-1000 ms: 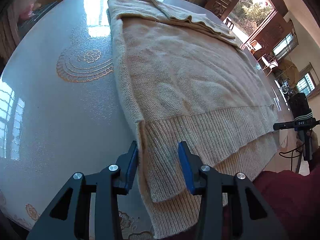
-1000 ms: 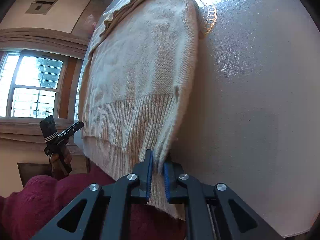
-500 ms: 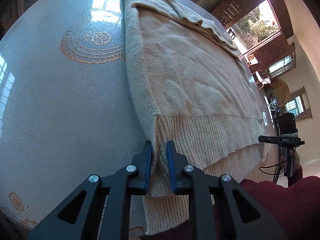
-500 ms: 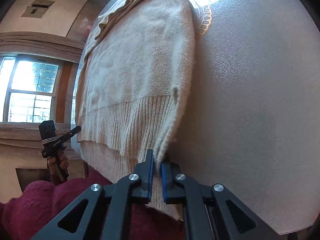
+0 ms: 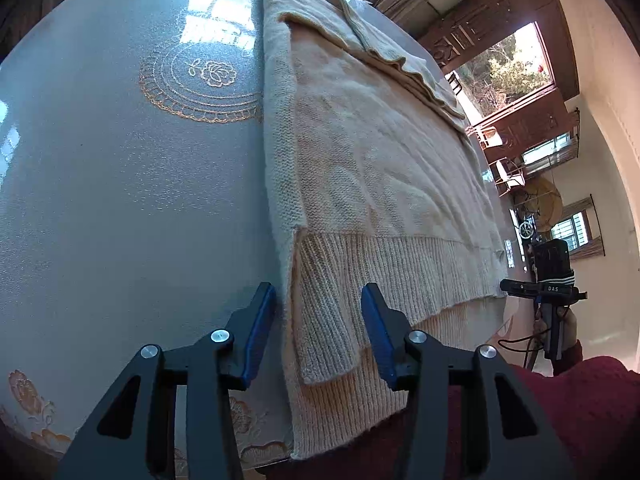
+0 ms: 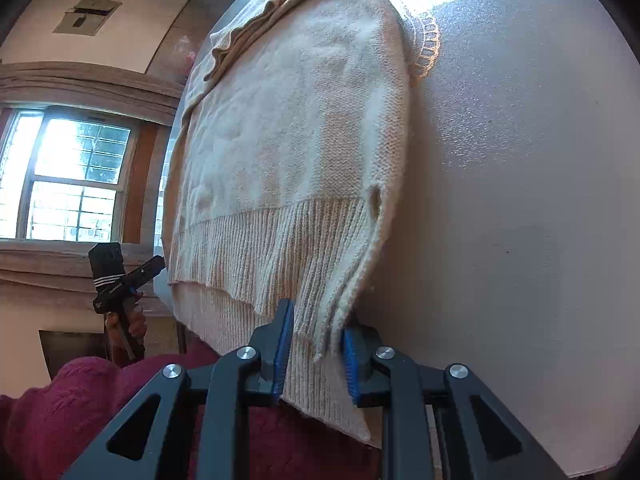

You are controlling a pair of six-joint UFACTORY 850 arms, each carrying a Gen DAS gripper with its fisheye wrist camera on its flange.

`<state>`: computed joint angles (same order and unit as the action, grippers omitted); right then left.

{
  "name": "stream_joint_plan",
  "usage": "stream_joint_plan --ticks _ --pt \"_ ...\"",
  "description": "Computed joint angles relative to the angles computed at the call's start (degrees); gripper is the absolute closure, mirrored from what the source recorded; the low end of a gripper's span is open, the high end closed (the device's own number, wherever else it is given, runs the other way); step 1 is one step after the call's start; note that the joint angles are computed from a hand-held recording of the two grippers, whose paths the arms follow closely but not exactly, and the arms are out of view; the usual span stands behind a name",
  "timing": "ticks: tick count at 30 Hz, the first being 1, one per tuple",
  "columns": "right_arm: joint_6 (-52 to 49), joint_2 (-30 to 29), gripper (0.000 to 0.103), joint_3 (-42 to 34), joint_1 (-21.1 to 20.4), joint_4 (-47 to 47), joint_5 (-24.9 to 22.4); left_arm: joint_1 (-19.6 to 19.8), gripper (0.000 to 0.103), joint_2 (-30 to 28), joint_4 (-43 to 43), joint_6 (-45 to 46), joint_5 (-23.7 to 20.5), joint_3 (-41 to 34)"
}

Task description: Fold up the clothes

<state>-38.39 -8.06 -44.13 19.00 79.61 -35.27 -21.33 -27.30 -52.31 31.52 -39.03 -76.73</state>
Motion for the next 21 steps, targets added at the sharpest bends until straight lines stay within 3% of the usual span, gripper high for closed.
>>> stream_joint_plan --ticks 3,10,12,18,21 --pt "2.1 -0.3 0.084 -0.4 -0.1 -1.3 -0.1 0.2 0.084 -0.2 1.7 -2.4 0.1 -0.1" --pt "7.5 -0.8 0.086 -2.3 0.9 -8.0 1.4 0.4 0.088 -0.3 -0.4 -1.6 0.0 0.5" --pt "8.0 -0.9 0.086 -2.6 1.0 -8.8 1.5 0.4 0.098 -0.2 0.5 -3.4 0.5 0.6" --pt "13.1 -1.0 0.099 -3.6 2.1 -14.8 3.5 -1.3 0.099 0.1 6.3 -8.0 2.3 -0.1" --pt "12.4 -0.9 0.098 -3.1 2.1 -13.2 4.2 -1.4 0.100 0.0 5.0 -7.5 2.8 0.1"
